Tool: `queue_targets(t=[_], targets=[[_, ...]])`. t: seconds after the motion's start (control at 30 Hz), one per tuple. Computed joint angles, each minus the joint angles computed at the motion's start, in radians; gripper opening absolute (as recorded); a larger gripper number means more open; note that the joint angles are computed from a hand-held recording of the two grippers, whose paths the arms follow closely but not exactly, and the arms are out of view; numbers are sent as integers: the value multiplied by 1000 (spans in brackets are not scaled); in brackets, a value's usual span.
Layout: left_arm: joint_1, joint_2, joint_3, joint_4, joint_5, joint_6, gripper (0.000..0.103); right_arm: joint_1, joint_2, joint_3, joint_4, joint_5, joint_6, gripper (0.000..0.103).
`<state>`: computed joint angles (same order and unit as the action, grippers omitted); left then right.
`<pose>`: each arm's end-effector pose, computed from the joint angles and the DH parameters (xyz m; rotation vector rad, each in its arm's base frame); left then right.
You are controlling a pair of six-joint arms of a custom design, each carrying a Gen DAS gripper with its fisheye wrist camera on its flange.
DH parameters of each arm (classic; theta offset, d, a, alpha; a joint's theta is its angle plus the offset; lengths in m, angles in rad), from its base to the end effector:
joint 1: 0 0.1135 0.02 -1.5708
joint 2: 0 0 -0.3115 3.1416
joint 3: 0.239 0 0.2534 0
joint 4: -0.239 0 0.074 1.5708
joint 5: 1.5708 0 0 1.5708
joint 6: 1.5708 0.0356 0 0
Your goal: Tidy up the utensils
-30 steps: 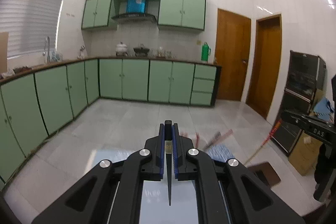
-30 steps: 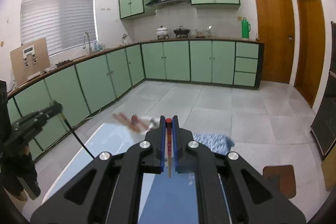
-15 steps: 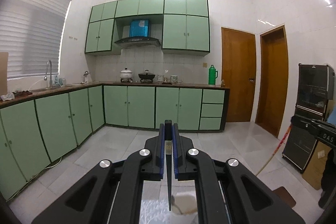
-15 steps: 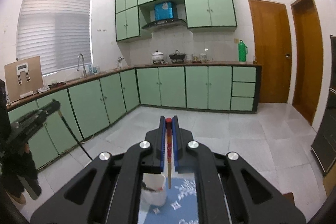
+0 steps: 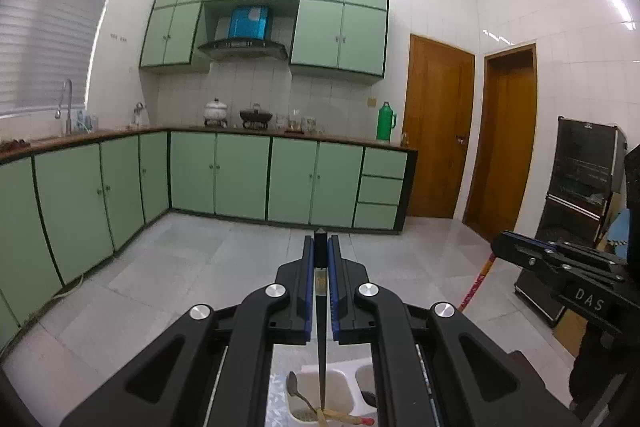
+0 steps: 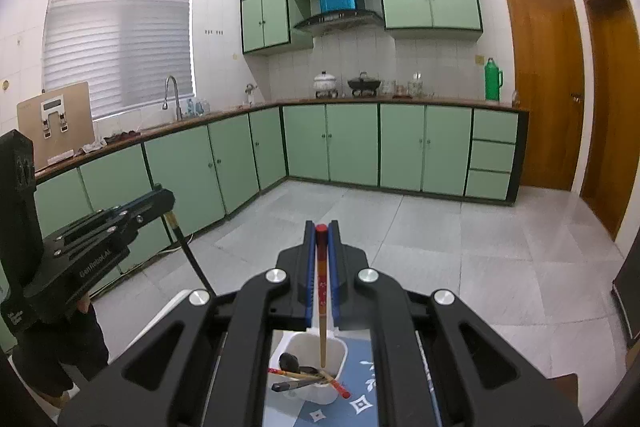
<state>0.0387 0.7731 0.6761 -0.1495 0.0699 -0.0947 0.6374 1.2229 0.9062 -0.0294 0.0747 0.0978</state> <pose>0.1541 0.0035 0.3402 -0.0717 1.8165 -0.1032 0.2181 0.1582 0.3495 -0.4675 1.8815 0.4216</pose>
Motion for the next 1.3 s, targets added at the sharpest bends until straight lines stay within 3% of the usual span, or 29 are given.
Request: queue_targets(t=[0.4,0.47,0.53,0.6,0.73,0.8,0.87,1.0,1.1,1.3], targets=[[32,80,-22,8,54,13,7,21,131,-10,21,-6,39,6],[33,94,-16,-5,55,15,15,21,148,-4,15,-12,51,8],[35,98,-12,-10,54,11,20,18,154,0,6,-24,63,13],[52,95,-4,-31,75,9,27,17,144,-12,14,-24,75,33],[79,54,-3,-66,90,14,36,6,93,-40,18,-9,83,40],[102,17,-2,-98,108,15,39,0,58,-57,13,12,79,51],[112,-30,-4,-136,98,21,51,11,10,-85,7,55,77,62],[118,-132,-19,-216,82,34,64,18,-88,-148,-12,98,75,78],[149,-211,-24,-297,95,39,72,41,-180,-208,-42,155,81,87],[313,-376,-27,-515,233,83,83,114,-376,-323,-150,223,144,94]])
